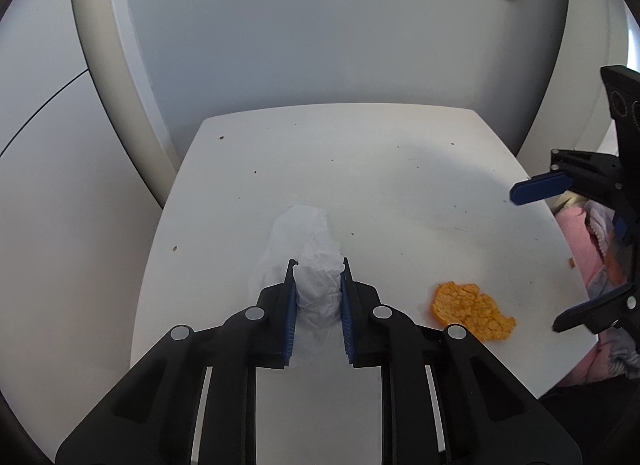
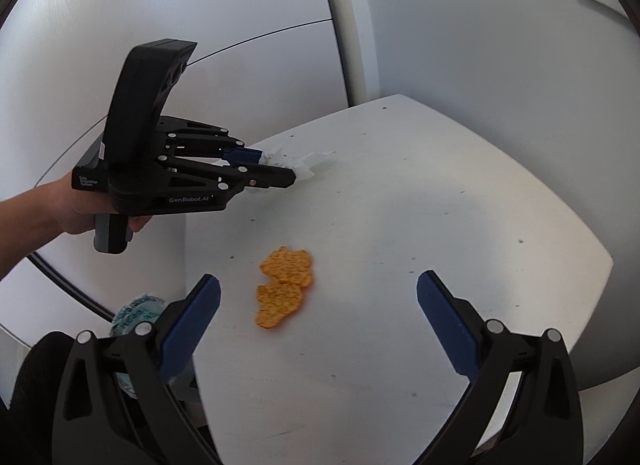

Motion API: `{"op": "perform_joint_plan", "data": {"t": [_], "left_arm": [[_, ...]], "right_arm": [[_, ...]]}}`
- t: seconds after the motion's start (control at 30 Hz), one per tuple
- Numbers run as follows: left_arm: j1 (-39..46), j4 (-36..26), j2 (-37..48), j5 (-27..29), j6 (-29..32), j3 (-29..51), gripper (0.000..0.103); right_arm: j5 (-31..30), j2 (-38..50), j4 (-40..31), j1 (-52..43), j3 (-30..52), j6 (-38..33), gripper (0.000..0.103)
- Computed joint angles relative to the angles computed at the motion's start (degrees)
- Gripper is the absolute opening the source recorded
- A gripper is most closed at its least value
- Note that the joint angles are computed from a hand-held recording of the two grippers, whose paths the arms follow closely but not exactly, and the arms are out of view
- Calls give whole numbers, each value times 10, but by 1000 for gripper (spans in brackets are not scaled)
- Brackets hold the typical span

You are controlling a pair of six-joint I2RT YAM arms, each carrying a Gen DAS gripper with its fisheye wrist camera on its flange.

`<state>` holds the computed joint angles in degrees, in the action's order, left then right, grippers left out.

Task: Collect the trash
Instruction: 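Close the left tool on the white tissue, then close the right tool on the orange crumbs while the left tool holds the tissue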

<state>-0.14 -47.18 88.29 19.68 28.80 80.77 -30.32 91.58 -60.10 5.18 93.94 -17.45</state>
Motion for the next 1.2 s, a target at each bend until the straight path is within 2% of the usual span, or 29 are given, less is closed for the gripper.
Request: {"op": "perform_joint_plan", "data": {"t": [0.2, 0.27, 0.3, 0.4, 0.53, 0.7, 0.77, 0.93, 1.03, 1.2], "left_arm": [[17, -9, -47, 15, -8, -37, 17], [26, -11, -58, 20, -11, -49, 17], [31, -11, -62, 21, -11, -55, 17], [40, -12, -70, 27, -10, -65, 17], [47, -15, -76, 37, -9, -70, 17], [51, -15, -72, 48, -6, -69, 17], [54, -15, -68, 53, -5, -67, 17], [64, -20, -67, 67, 1, -67, 17], [68, -22, -67, 72, 2, -68, 17], [72, -24, -66, 76, 6, -67, 17]], "right_arm": [[28, -4, 11, 36, -12, 6, 95], [39, 1, 13, 47, -11, 7, 65], [47, 5, 15, 53, -10, 10, 63], [58, 23, 14, 63, -1, 16, 62], [70, 36, 19, 76, 3, 22, 53], [96, 26, 33, 92, -11, 29, 50], [104, 22, 38, 97, -15, 31, 42], [118, 21, 45, 105, -18, 32, 39], [124, 22, 45, 109, -19, 27, 35], [147, 14, 49, 121, -27, 19, 34]]}}
